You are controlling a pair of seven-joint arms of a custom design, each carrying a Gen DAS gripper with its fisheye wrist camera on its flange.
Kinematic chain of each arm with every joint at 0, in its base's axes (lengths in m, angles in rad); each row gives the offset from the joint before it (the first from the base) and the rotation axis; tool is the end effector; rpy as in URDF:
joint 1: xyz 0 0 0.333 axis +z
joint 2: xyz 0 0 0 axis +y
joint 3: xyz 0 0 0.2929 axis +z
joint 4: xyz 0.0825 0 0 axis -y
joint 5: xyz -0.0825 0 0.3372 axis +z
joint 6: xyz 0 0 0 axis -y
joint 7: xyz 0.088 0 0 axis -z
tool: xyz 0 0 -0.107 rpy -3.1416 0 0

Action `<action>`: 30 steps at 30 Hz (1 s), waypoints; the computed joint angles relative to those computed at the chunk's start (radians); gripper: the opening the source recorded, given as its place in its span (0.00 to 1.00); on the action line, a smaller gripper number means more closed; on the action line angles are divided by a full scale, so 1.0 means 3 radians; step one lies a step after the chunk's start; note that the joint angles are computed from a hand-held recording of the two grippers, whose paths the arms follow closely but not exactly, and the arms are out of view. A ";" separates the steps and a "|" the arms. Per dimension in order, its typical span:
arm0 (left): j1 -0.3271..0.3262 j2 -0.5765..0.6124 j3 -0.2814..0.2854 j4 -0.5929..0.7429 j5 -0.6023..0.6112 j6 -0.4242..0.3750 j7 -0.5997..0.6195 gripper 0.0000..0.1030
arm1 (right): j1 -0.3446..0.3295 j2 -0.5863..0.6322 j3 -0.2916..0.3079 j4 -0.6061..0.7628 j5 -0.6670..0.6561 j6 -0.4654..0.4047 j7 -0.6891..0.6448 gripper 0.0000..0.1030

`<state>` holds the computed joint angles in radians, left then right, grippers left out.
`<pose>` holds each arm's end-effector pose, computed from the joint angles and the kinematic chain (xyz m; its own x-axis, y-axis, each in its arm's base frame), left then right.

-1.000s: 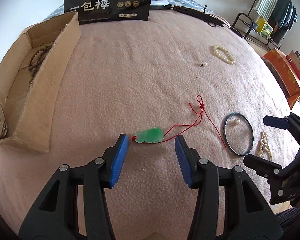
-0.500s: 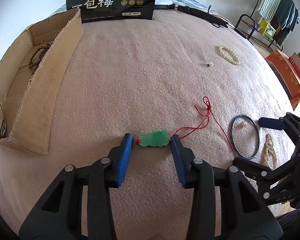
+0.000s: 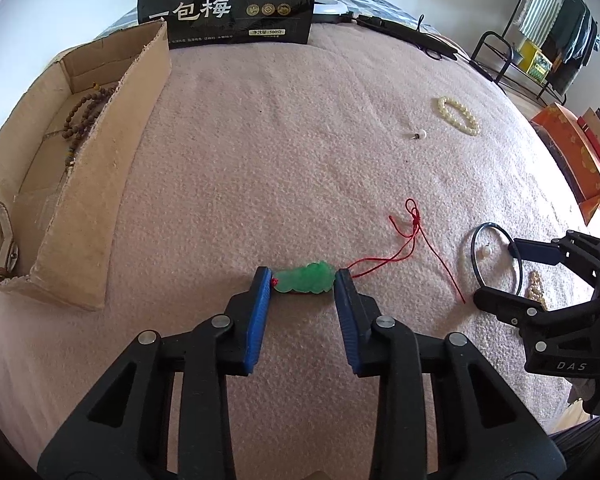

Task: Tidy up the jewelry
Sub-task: 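Carry the pendant with the left tool while the right tool carries the bangle over the box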

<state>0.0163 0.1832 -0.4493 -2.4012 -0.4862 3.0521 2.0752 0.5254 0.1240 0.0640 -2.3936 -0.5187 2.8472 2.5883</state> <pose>0.4717 -0.1762 0.3089 -0.4450 -0.8892 0.1062 -0.8077 0.3473 -0.4765 0.3963 0.2966 0.3115 0.0561 -0.9961 -0.0675 -0.9270 -0.0269 -0.3742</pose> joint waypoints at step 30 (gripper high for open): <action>-0.0327 -0.0691 0.0864 0.0577 -0.1692 -0.0767 0.1198 0.31 | -0.0310 -0.0438 0.0342 0.0170 -0.0351 -0.0029 0.0225 0.71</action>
<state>-0.0818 -0.0241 -0.1902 -2.2282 -0.9940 2.8219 2.4345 0.4324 -0.0073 0.1665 -2.3425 -0.6241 2.8384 2.6557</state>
